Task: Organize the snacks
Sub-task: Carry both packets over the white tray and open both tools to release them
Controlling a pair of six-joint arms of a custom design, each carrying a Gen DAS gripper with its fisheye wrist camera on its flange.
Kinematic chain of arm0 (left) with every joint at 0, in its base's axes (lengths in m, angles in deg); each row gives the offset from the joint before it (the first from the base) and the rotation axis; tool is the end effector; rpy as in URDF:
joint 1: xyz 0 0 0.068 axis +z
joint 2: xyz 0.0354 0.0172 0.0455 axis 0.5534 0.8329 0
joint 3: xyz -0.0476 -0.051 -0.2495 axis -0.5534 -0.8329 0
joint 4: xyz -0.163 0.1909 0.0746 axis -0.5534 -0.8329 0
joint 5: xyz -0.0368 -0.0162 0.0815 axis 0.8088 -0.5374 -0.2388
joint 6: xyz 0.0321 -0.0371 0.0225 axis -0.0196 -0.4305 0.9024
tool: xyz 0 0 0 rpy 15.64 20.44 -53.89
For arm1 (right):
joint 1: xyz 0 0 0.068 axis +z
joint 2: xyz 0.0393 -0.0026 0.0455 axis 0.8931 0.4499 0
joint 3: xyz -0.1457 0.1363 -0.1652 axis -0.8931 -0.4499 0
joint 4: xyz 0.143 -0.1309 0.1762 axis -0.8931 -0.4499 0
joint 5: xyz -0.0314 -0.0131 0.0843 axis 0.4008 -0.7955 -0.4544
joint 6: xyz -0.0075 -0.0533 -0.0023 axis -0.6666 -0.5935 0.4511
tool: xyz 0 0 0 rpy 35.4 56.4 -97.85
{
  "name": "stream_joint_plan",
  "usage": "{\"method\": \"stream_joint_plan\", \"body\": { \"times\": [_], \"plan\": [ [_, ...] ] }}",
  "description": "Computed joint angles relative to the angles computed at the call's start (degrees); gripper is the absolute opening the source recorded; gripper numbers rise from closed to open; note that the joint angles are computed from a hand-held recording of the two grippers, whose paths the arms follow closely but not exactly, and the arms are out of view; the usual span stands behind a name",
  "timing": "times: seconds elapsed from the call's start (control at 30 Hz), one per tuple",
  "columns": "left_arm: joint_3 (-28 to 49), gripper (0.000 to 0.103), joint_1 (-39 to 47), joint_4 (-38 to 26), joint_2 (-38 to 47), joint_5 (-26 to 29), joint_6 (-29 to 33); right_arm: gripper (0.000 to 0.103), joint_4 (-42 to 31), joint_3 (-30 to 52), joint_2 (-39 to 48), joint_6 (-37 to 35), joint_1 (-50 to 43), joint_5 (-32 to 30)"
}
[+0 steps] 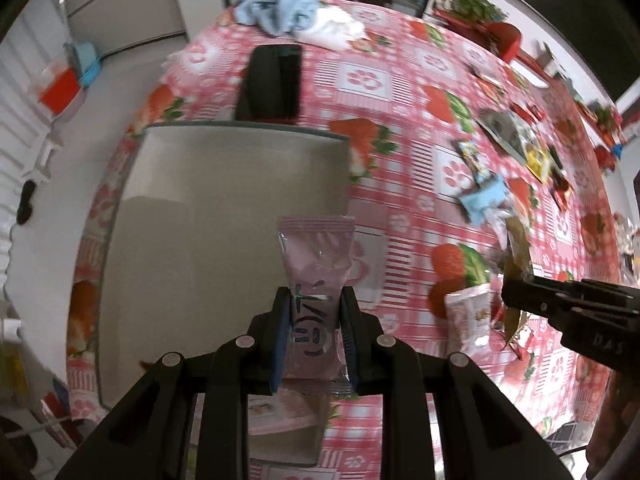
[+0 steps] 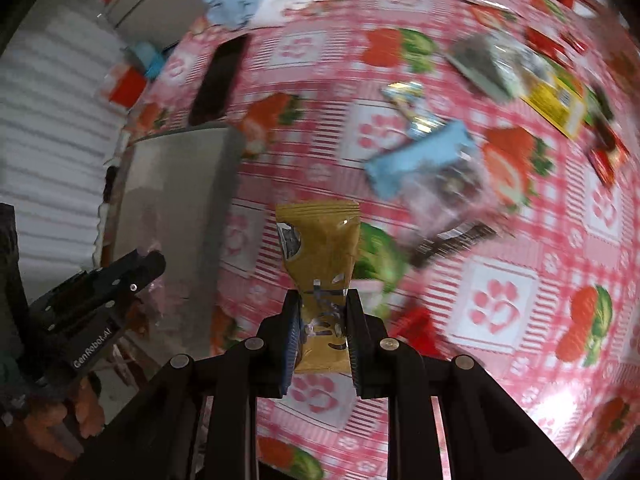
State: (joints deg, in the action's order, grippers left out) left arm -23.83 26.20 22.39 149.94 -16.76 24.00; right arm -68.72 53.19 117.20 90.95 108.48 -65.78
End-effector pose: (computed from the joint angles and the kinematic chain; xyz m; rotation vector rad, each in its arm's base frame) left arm 0.1790 -0.0263 0.1814 0.2907 2.8687 -0.1365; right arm 0.1623 0.1691 0.1673 0.1616 2.9443 0.5017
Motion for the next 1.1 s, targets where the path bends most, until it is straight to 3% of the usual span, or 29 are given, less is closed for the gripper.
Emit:
{"method": "stream_joint_plan", "body": {
  "times": [0.4, 0.83, 1.1],
  "plan": [
    [2.13, 0.026, 17.58, 1.79, 3.79, 0.82, 9.15, 0.023, 0.76, 18.98, 18.55, -5.98, 3.18, -2.62],
    [3.45, 0.026, 21.90, 7.53, 11.66, -0.51, 11.43, 0.023, 1.88, 33.63, 32.88, -7.71, 4.73, -6.17],
    [2.43, 0.026, 22.51, 9.23, 14.10, -1.10, 13.07, 0.023, 0.76, 38.15, 38.17, -7.24, 5.48, -6.80]
  ]
}}
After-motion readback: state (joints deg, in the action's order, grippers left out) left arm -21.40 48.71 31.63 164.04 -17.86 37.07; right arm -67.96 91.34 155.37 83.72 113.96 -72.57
